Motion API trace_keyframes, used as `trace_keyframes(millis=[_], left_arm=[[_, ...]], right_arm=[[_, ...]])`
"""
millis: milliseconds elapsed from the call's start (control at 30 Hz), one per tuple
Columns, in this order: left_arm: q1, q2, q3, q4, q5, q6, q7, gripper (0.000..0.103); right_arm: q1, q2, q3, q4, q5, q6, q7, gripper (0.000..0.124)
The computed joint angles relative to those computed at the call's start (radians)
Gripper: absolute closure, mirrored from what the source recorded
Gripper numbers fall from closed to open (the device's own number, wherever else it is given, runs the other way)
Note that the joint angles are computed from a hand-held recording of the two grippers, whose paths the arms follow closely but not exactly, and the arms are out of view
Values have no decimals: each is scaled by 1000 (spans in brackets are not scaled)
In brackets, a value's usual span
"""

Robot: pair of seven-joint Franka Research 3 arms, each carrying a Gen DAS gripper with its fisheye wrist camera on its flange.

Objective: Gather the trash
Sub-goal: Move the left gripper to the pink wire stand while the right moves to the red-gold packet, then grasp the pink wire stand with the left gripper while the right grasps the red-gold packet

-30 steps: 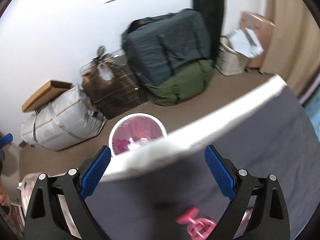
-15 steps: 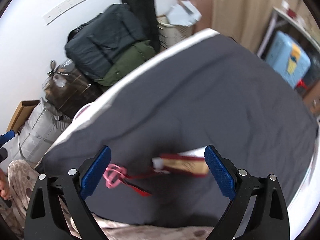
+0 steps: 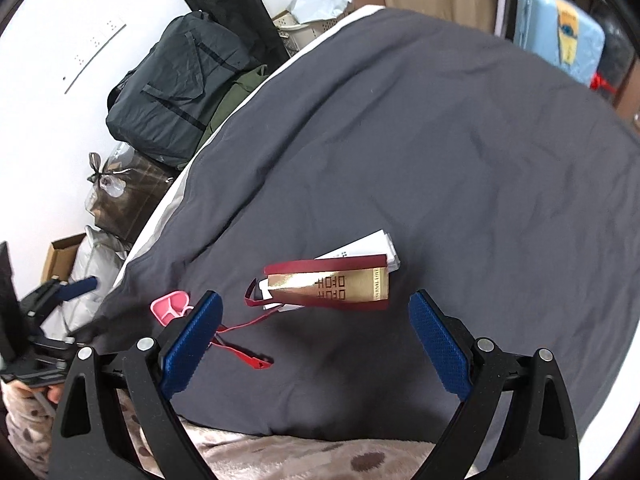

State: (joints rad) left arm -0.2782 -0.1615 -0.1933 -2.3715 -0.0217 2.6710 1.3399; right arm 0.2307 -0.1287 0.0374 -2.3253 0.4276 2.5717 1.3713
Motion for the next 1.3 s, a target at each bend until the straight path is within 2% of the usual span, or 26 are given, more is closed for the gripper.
trace_keyframes(millis=[167,233,367,500,567,633,767,900,1133,1233,1300], left_arm=[[1,96,-1,67,-55,-29,73,54],[6,129,-13,88,-47,-35,75,55],[21,182,-26,114,-95,-56,101,70],[36,198,-37,105,-109,-31,101,88],[41,203,-40,104,-130,-27,113,92],[45,205,-45,103,-157,-28,138,93],[47,208,-48,102,-157,-23,147,98],[52,214,-50,100,-187,-17,158,98],[52,202,-52,77,-238,6,170,98],[51,200,-51,72,-244,15,168,98],[52,195,-50,67,-264,21,181,98]], right_arm=[[-13,60,-10,40,19,-29,39,34],[-21,97,-17,75,46,-75,41,34],[-37,170,-18,145,65,-188,61,34],[-41,206,-12,166,54,-197,108,34],[-45,227,-7,176,92,-198,97,34],[-41,242,-1,182,95,-193,98,34],[-15,260,8,195,9,-176,131,33],[3,286,11,223,-69,-185,155,32],[18,289,12,219,-119,-167,176,31],[3,286,12,213,-77,-166,156,41],[-12,275,16,204,-13,-170,120,55]])
